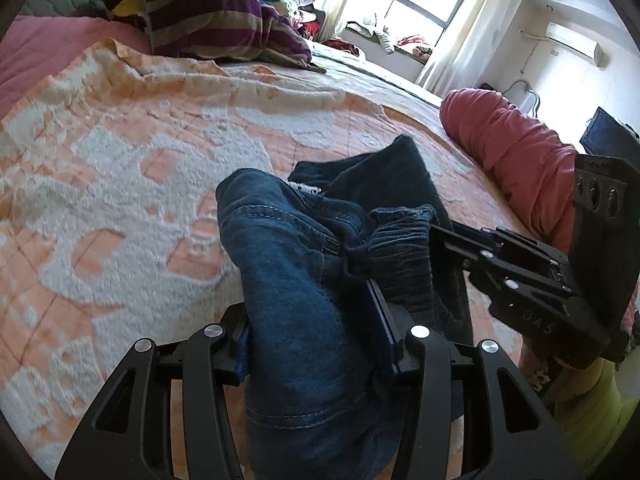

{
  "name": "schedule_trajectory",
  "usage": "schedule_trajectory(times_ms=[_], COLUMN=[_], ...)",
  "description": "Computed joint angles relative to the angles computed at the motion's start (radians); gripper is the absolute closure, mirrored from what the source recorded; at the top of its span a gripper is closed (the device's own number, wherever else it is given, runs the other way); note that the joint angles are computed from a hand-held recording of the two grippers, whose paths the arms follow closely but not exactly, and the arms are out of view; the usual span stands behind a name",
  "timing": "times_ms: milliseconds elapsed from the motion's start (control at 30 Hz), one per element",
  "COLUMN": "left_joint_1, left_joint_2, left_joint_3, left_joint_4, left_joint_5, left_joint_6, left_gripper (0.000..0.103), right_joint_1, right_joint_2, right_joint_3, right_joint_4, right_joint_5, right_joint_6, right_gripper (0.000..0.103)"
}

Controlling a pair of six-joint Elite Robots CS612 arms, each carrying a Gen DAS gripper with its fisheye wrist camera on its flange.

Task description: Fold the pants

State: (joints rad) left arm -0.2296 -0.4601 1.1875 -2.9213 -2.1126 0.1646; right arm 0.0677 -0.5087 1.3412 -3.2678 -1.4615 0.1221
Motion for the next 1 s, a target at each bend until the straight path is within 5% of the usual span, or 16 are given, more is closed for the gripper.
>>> schedule_trajectory(times_ms=[367, 533, 767, 1000], left_joint_1=[-0.005, 0.000, 0.005, 0.006], left_joint_2=[0.031, 0.043, 0.057, 0.062], left_joint_3=[-0.041, -0.054, -0.064, -0.069], left_joint_4=[0.016, 0.040, 0.073, 0.080], left_joint_5=[0.030, 0.045, 0.055, 0.050], left_joint_6=[-0.011, -0.024, -0.037, -0.040], left_gripper=[0.057, 0.042, 0.038, 0.037], right_joint_1=[-0.009, -0.017, -0.028, -0.023], right_joint_2=[0.028, 0.030, 0.038, 0.036], right_joint_3=[-0.031, -0.026, -0.023, -0.019], right_joint_4=[0.059, 0.107, 0.159, 0.165], right_joint_5=[-0.018, -0.042, -0.052, -0.077], right_joint_6=[0.053, 0.105, 0.180, 0.194], right_gripper=[0.089, 0.086, 0.068, 0.064])
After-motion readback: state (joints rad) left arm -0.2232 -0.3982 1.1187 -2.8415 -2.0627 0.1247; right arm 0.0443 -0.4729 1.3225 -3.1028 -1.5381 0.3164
